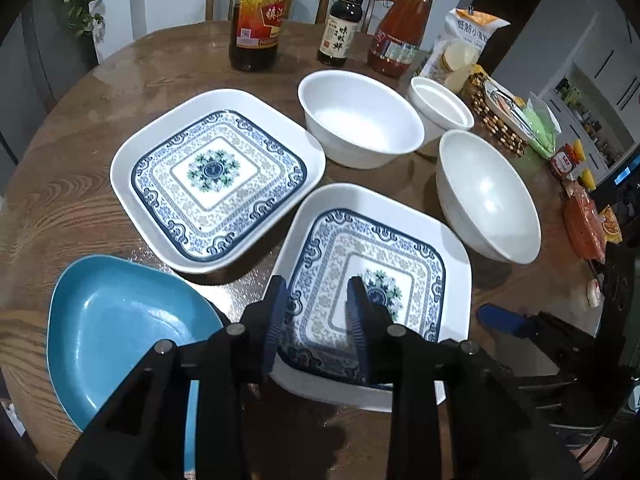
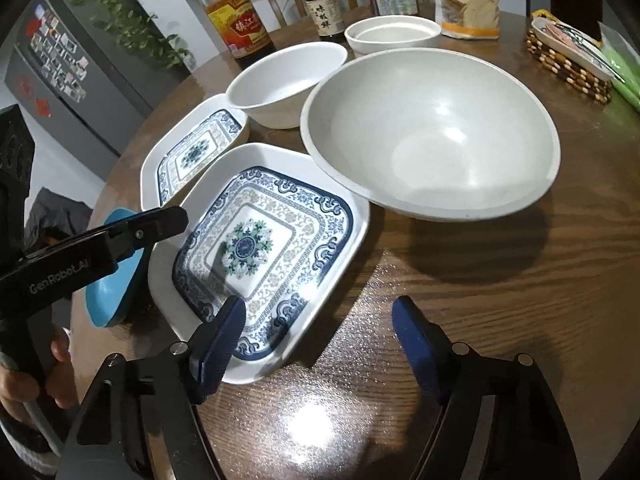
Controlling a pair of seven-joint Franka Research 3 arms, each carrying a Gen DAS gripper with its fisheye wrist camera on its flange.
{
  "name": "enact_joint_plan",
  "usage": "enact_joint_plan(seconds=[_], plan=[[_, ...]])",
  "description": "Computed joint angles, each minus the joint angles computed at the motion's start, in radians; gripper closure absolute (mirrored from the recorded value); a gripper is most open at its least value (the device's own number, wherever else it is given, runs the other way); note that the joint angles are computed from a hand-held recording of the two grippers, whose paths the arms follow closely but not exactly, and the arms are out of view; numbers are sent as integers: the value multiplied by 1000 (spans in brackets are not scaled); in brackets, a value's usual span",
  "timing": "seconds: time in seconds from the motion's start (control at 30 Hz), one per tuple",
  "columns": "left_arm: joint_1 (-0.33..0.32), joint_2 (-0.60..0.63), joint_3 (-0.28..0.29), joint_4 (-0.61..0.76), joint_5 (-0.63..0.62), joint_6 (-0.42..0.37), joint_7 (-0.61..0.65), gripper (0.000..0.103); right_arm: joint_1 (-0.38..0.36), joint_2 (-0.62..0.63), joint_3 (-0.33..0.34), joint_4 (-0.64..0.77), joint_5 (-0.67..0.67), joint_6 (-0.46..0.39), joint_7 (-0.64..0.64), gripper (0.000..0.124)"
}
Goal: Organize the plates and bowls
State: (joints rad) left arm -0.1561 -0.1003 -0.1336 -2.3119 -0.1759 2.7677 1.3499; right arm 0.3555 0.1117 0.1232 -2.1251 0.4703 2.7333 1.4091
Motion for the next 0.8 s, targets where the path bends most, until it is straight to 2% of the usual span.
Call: enact_joint_plan(seconds=[0.17,0.33,0.43,0.47,0.53,0.6,0.67,0.8], plan=[[26,20,-10,23,110,-28,-83,73,0,8,1,10,1,-5,-1,46],[35,35,-6,38,119,-64,-92,73,1,14,-1,22,-10,-10,5,46],[37,50,-5,50,94,-89,-64,74,6,19,-4,28,-42,-7,15,67],[38,56,-9,55,105,-97,-74,76,6,21,-2,33,-43,-12,8,79],[41,57,-14,56,131,-101,-94,85,17,26,-14,37,-105,-7,51,85],[43,57,-15,56,134,-102,-96,86,23,27,-26,34,-165,2,99,98],[43,49,-17,50,143,-107,-106,86,14,20,-26,28,-166,-5,109,103],[28,15,-18,18,80,-97,-94,86,1,-18,-21,-5,-158,-24,88,103]])
